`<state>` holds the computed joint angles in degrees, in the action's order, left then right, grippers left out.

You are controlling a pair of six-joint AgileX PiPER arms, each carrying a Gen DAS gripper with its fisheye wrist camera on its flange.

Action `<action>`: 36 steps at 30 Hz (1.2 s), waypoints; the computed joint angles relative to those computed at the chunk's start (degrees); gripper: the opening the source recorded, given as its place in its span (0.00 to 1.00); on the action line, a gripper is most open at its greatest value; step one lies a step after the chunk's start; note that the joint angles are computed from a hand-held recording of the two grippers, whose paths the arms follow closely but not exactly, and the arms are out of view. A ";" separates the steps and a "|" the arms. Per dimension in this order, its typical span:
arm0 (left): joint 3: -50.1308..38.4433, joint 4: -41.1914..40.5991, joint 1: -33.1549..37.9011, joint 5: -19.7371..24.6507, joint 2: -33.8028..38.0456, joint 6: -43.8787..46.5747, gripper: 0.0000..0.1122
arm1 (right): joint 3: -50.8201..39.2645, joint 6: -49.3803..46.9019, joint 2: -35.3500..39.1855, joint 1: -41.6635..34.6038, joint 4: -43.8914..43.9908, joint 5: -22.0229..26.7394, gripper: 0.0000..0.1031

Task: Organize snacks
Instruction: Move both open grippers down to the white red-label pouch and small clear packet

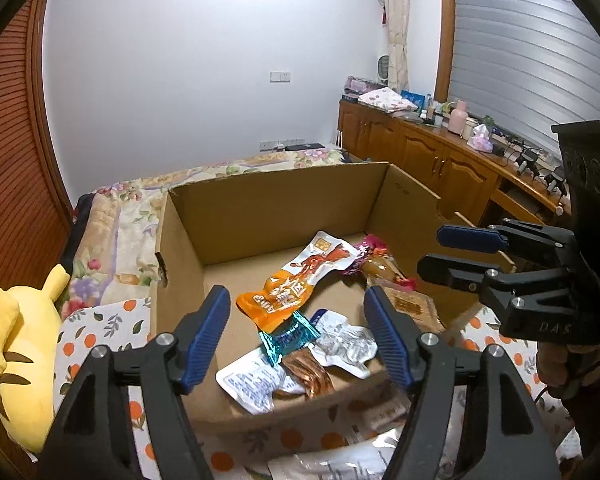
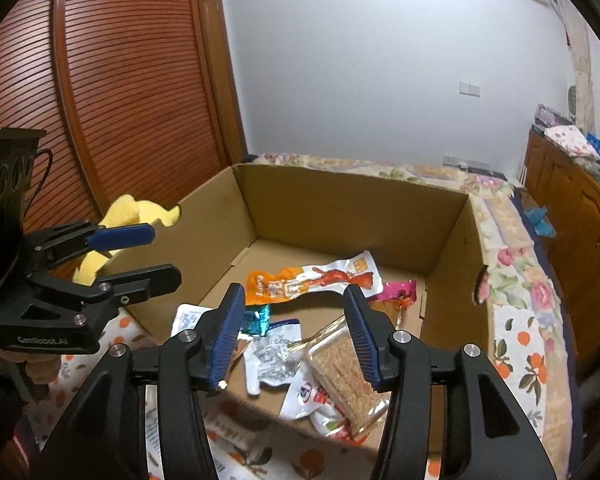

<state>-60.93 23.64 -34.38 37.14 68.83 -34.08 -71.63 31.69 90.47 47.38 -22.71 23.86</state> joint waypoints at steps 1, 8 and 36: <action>0.30 0.63 -0.64 0.42 -0.74 -0.72 0.63 | 0.64 1.21 -0.90 0.54 -1.09 0.13 0.51; 3.47 4.84 -5.83 3.50 -4.75 -6.42 0.64 | 3.85 6.95 -5.53 4.77 -6.98 1.96 0.51; 20.93 14.02 -21.50 10.27 -15.60 -27.35 0.64 | 9.15 -6.11 2.11 9.22 5.09 1.36 0.49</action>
